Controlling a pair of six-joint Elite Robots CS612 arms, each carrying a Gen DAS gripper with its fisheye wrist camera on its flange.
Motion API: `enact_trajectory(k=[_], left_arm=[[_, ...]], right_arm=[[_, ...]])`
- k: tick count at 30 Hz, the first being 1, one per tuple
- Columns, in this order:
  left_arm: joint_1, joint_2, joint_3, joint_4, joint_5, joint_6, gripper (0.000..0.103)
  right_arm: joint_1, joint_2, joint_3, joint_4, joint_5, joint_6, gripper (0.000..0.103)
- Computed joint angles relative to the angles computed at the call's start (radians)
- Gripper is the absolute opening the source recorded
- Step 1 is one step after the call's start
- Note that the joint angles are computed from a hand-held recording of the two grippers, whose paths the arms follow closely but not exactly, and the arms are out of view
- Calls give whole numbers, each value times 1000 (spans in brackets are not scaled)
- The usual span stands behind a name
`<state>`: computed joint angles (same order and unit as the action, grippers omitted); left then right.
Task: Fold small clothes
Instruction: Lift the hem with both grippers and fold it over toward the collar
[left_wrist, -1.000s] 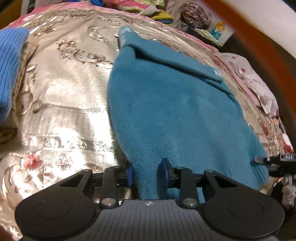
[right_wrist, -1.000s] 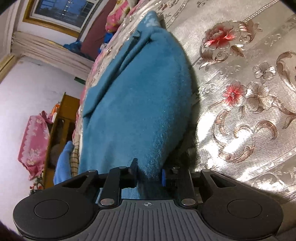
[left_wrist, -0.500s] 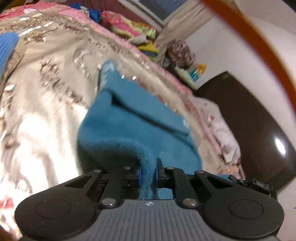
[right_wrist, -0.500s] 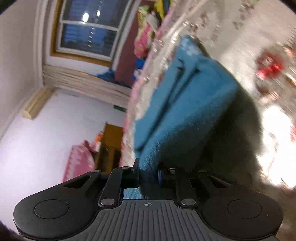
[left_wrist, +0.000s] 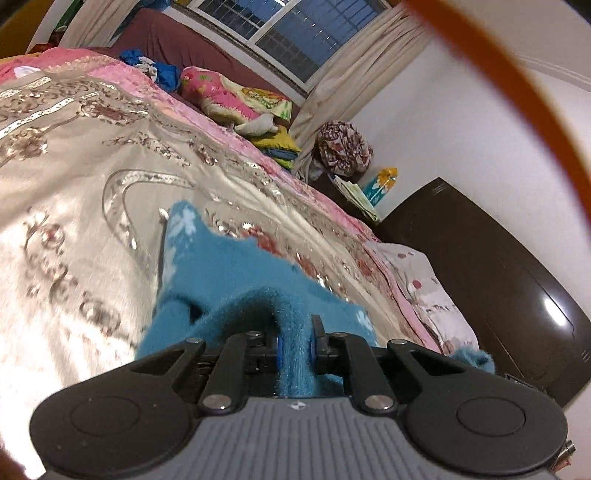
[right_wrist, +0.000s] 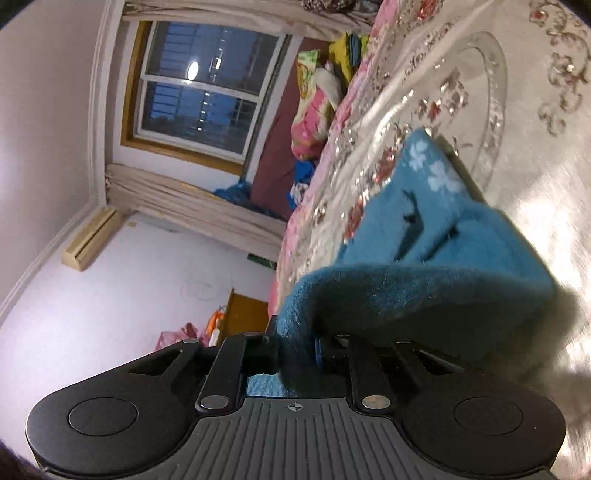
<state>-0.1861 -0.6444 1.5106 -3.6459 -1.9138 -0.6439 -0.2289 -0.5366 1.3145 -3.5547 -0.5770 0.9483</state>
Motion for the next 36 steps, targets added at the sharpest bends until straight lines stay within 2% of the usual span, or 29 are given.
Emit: enact_trajectory(k=[12,22,28,32,36], left_arm=[[7,80,-170,66,24,14,18],[11,148,-300,146,63,-6,17],[13,175,-347,216,74,-21,17],[13,188,-372,261,85,-44,17],[10,191,-382,291,100,-38,17]], right_arm=[[21,67,-155,41,-76,-5,16],[41,145,-316,153,-151,-24,16],[50,188,-388,218,-180,-6,16],[50,216,-430,266,-185,49,16],[54,230,-458,307,-201,43,18]])
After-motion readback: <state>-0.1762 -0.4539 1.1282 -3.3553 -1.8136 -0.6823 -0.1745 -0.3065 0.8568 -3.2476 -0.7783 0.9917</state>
